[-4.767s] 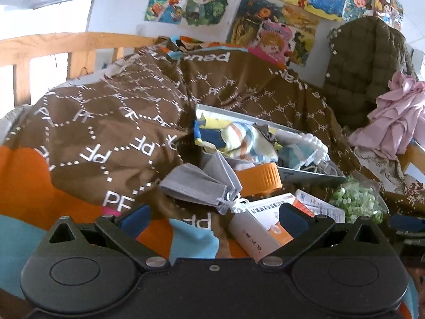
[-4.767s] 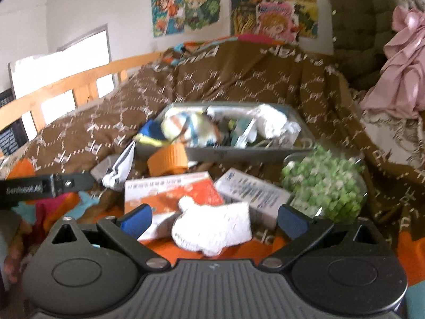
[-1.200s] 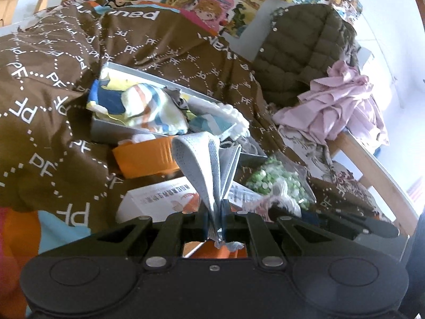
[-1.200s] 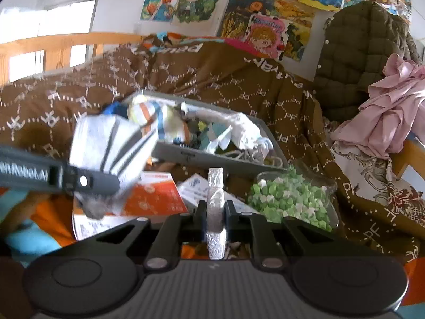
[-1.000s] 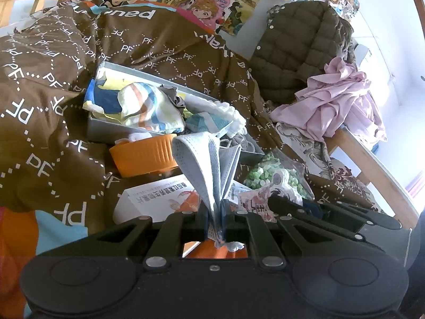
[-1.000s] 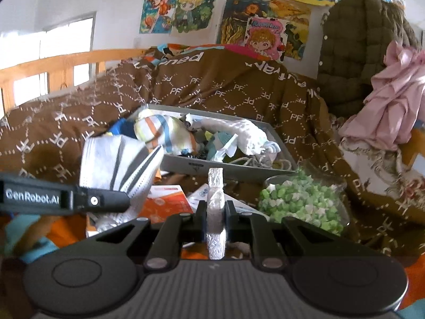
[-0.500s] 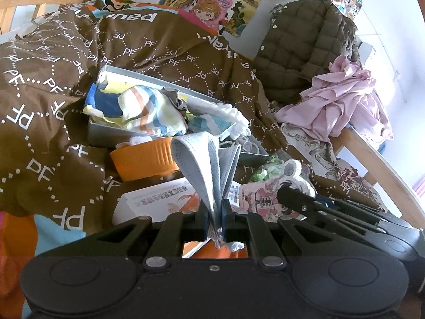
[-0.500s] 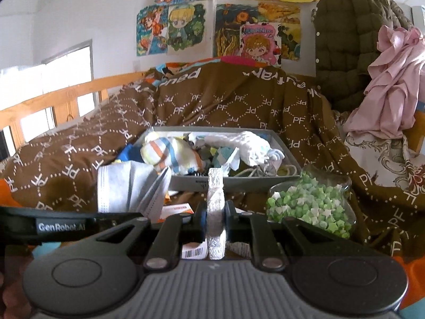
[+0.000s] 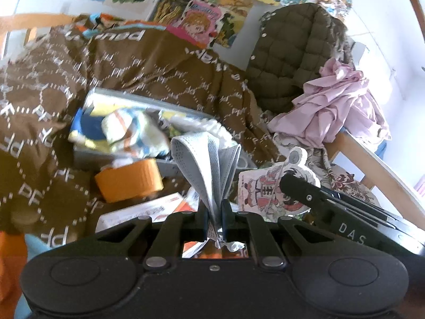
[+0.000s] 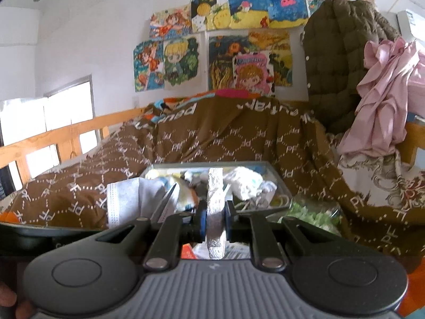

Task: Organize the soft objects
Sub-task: 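Lift the mask and the white item and carry them toward the tray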

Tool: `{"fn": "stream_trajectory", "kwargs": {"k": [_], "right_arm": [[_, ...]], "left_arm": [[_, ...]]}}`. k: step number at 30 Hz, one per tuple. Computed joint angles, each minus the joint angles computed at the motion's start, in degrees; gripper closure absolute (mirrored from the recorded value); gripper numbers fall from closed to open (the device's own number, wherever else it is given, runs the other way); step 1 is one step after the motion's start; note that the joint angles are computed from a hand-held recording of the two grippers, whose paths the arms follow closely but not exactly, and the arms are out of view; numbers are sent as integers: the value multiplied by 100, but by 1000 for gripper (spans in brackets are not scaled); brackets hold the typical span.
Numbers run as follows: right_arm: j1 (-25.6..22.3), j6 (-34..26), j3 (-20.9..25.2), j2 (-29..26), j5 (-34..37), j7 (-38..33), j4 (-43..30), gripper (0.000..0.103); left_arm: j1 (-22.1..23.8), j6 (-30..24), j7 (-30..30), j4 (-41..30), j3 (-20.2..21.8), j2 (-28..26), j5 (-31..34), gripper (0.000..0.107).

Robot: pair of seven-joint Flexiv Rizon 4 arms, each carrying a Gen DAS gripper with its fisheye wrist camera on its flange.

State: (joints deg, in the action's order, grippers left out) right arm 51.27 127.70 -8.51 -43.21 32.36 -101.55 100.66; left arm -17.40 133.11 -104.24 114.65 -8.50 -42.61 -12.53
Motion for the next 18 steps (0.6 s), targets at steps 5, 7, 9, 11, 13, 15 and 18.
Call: {"fn": "stream_trajectory", "kwargs": {"k": [5,7,9,11,13,15,18], "right_arm": [[-284,437,225,1,-188,48,-10,88],[-469,633,383,-5,-355,98,-17,88],[-671,849,554,-32,-584,178,-29,88],[-879,1062,726,-60,-854,294,-23,88],[-1098,1317,898,-110,-1203,455,1,88],[-1270,1504,1007,-161,-1524,595,-13,88],[-1512,1711,1128,-286,-2061,838,-123,88]], "left_arm": [[-409,35,309,-17,223,101,-521,97],[-565,41,476,-46,297,141,-758,97],[-714,63,646,-105,356,161,-1007,97],[-865,67,838,-181,408,169,-1296,97],[-983,70,998,-248,430,174,-1571,97],[-1099,47,1163,-318,451,174,-1888,97],[-1324,-62,1553,-446,549,189,-2444,97]]}}
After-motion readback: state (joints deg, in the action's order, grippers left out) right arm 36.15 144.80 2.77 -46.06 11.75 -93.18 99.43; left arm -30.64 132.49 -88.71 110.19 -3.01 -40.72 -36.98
